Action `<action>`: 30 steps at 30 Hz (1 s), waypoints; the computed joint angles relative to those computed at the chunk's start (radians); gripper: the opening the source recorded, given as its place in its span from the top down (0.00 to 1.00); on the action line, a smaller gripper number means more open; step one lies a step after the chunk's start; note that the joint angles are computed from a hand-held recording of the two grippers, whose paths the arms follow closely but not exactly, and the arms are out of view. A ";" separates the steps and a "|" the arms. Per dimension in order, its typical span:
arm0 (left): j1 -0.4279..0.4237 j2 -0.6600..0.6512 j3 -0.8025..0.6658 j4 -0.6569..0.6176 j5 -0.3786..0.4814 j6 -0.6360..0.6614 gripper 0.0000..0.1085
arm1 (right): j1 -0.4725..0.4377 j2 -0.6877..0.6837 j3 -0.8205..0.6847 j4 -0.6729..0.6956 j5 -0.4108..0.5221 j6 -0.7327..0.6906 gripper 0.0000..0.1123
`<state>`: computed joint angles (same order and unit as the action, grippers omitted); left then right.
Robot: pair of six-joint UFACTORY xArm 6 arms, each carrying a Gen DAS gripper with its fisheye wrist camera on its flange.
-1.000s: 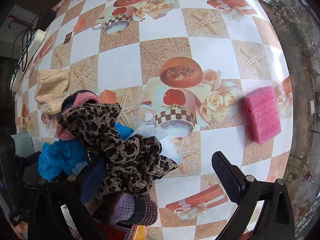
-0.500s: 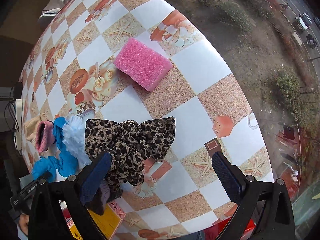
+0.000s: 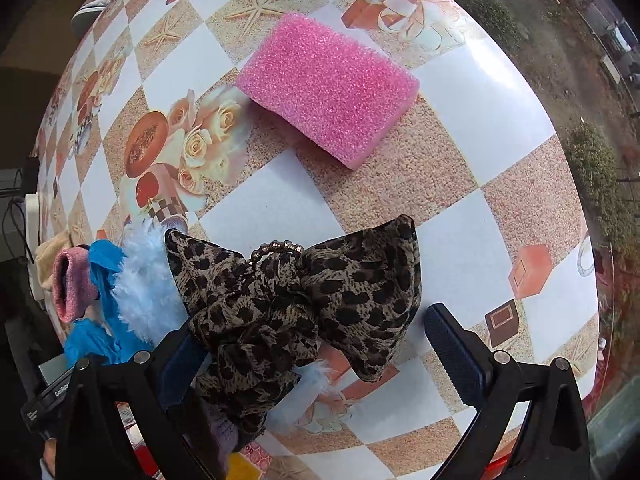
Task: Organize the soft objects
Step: 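Grasp the blue shoe cover with the left tool while the right tool grasps the leopard scrunchie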
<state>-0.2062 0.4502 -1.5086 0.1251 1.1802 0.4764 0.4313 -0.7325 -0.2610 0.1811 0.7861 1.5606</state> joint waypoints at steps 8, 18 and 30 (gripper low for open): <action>0.012 0.065 -0.058 -0.012 0.038 -0.009 0.05 | -0.072 0.116 -0.049 0.099 -0.040 -0.154 0.08; -0.037 0.064 -0.099 -0.040 0.049 0.002 0.38 | -0.079 0.166 -0.115 0.061 -0.092 -0.197 0.68; -0.008 -0.187 0.110 -0.185 -0.196 0.154 0.64 | -0.029 0.059 -0.230 -0.243 0.061 -0.021 0.76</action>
<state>-0.2140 0.2630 -1.3983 -0.0597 0.9846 0.6300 0.4023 -0.6737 -0.4906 -0.0621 0.8471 1.5401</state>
